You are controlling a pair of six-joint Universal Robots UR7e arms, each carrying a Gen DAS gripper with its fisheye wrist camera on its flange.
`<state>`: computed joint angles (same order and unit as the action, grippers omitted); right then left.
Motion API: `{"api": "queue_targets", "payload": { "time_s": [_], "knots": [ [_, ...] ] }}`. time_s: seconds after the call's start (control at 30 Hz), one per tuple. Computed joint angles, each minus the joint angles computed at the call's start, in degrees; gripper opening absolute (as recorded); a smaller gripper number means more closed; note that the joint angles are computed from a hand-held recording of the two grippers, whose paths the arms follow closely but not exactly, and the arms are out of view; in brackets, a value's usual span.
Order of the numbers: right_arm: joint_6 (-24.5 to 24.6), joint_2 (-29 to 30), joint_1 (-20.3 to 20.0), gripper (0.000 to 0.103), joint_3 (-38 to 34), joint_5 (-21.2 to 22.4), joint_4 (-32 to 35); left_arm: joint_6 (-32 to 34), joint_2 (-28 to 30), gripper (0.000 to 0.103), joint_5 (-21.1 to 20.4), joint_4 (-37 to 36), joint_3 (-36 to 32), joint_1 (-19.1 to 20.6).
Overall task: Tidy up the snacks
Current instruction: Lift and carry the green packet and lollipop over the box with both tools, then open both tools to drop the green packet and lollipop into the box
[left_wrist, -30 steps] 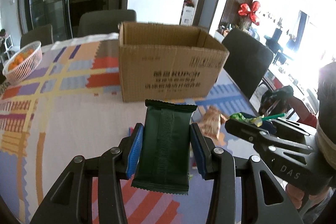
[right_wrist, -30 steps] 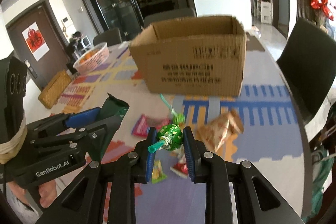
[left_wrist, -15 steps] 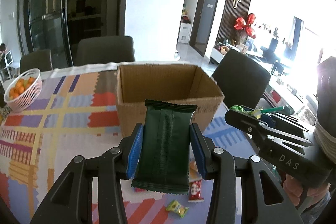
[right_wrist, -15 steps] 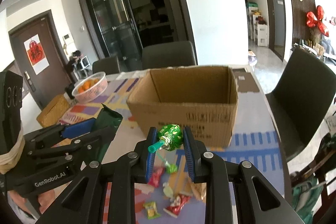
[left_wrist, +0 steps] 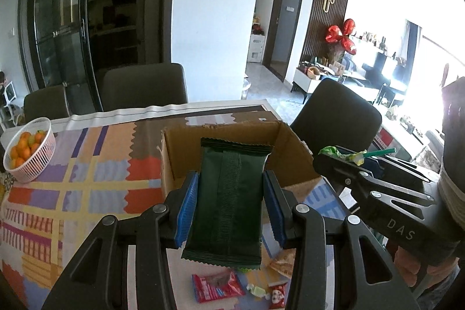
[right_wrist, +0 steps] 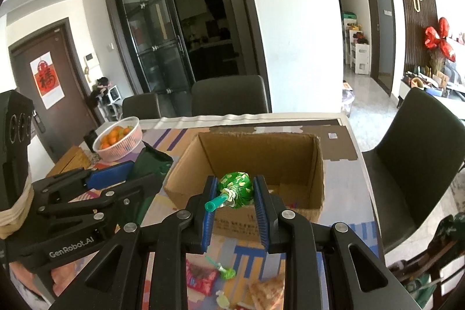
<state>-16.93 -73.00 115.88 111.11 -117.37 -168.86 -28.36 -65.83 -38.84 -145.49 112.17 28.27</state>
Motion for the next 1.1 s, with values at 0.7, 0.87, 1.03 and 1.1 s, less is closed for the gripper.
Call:
{"api": "queue_targets", "payload": {
  "time_s": [0.7, 0.87, 1.03, 1.1],
  "knots": [
    [0.77, 6.80, -3.25, 0.026, -10.39, -6.27, 8.49, 5.91, 7.74, 0.045, -3.19, 2.83, -11.74, 7.38],
    [-0.01, 7.87, -3.04, 0.044, -10.22, -8.99, 5.15, 4.07, 8.27, 0.054, -1.49, 5.20, -11.82, 7.30],
    [-3.34, 6.26, -2.05, 0.050, -7.05, -10.01, 1.30, 3.01, 6.11, 0.060, 1.39, 4.38, -7.74, 4.97],
    [-3.17, 5.15, -1.72, 0.050, -5.74, -9.57, 0.99, 2.48, 4.81, 0.061, 1.80, 3.50, -5.84, 3.90]
  ]
}}
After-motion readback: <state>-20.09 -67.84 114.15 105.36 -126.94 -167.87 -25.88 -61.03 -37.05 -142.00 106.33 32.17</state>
